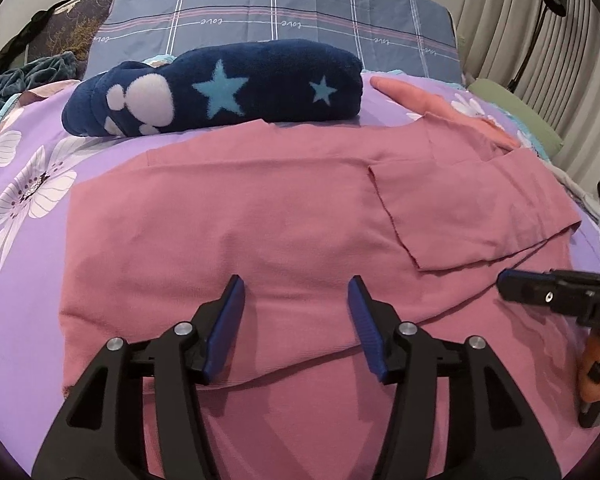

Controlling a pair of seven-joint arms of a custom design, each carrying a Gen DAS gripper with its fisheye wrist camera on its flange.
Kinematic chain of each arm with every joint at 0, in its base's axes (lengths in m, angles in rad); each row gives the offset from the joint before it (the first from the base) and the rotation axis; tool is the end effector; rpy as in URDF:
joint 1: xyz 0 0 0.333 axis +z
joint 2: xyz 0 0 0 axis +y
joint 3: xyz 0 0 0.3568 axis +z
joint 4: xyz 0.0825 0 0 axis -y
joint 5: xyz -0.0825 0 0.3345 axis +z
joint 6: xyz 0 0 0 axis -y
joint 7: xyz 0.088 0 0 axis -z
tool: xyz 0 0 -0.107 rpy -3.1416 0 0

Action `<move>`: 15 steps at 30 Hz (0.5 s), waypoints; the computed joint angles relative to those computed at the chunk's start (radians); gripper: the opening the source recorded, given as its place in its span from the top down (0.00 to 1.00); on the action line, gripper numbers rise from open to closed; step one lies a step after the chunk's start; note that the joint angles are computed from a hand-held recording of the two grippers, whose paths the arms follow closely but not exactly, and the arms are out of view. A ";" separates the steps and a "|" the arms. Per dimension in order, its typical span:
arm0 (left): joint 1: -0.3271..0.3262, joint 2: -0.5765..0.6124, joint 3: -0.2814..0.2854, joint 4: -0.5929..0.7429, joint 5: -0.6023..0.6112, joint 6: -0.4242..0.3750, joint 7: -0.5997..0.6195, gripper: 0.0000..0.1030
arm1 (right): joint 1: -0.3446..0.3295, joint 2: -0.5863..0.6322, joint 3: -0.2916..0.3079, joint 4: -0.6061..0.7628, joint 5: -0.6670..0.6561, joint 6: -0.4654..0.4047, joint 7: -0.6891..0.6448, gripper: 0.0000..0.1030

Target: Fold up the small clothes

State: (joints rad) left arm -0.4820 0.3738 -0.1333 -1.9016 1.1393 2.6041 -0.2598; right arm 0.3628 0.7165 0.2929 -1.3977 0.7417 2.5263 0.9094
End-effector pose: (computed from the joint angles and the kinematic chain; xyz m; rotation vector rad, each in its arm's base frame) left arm 0.5049 -0.3690 0.4019 -2.0735 1.4984 -0.7491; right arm 0.6321 0.3975 0.3941 -2.1127 1.0224 0.2838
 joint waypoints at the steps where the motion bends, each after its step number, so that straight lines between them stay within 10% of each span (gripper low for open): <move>1: 0.001 -0.004 0.000 -0.002 0.004 0.014 -0.010 0.46 | -0.007 0.006 0.004 0.004 0.005 -0.003 -0.010 0.83; 5: 0.010 0.001 0.031 0.023 0.165 0.219 -0.181 0.47 | -0.047 0.015 0.052 -0.018 0.036 0.021 -0.049 0.80; 11: 0.068 0.148 -0.081 0.205 -0.195 0.134 0.292 0.60 | -0.036 -0.026 0.047 -0.071 0.131 0.096 -0.129 0.78; 15: 0.034 0.180 -0.023 0.251 -0.241 0.154 0.293 0.61 | -0.082 -0.066 0.099 -0.123 0.262 0.186 -0.296 0.77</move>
